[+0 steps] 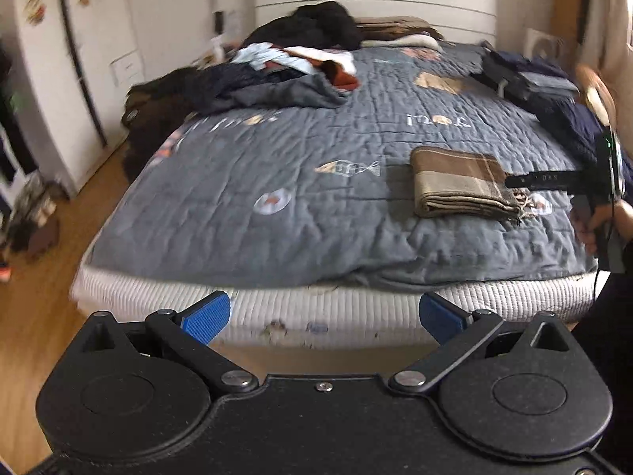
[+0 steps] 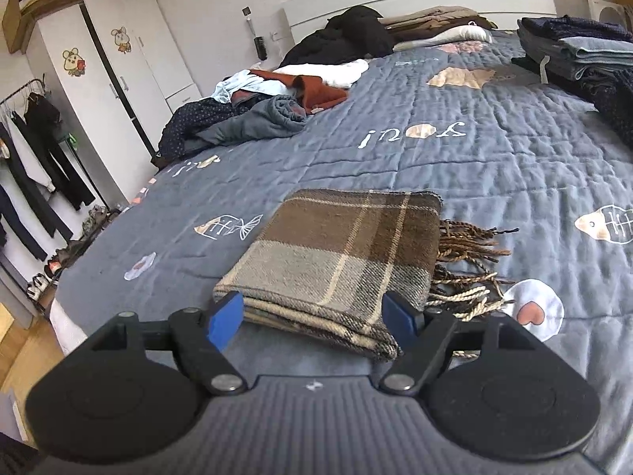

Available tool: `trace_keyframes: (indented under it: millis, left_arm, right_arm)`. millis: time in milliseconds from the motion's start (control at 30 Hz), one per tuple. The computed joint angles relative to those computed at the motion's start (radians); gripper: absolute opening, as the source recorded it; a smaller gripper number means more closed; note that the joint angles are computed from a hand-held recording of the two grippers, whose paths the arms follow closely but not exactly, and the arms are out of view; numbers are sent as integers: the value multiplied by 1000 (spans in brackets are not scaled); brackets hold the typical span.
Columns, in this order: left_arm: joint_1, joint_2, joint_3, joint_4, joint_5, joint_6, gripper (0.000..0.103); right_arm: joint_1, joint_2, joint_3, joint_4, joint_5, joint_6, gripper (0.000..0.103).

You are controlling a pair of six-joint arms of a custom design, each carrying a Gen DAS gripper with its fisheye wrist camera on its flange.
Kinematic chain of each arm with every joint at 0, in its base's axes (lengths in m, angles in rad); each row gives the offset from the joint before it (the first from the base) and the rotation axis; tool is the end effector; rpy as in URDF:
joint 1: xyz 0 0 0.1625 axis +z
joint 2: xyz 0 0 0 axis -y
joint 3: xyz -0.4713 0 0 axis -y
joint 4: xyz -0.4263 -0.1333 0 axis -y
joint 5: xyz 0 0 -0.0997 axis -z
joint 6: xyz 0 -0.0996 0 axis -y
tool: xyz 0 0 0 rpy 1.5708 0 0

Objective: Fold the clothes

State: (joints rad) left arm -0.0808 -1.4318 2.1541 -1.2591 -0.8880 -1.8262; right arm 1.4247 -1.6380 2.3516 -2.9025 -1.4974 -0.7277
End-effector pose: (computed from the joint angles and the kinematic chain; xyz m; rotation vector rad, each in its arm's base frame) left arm -0.3844 -0.1657 0.2222 0.2352 2.0906 -0.9186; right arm 0.0766 -0.4453 0.3305 0.8400 -2.6913 0.8594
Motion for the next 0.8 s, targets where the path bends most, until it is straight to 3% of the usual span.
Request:
trace_keyframes:
  millis: [133,300,533,800]
  left_arm:
    - [-59,-38,4,35,-39,-85,103]
    - [-60,-75,24,-41,17,-100,103]
    - [43,-22,62,-349,184,197,103]
    - [197,105,128,-922,328,656,103]
  right_arm:
    - [1,4,2,-16,-14,-3,76]
    - [3,3,8,-16,-22,-18,76]
    - [21,-4,8,-6,-36,-25,76]
    - [77,-6,-2,-39,-74,5,76]
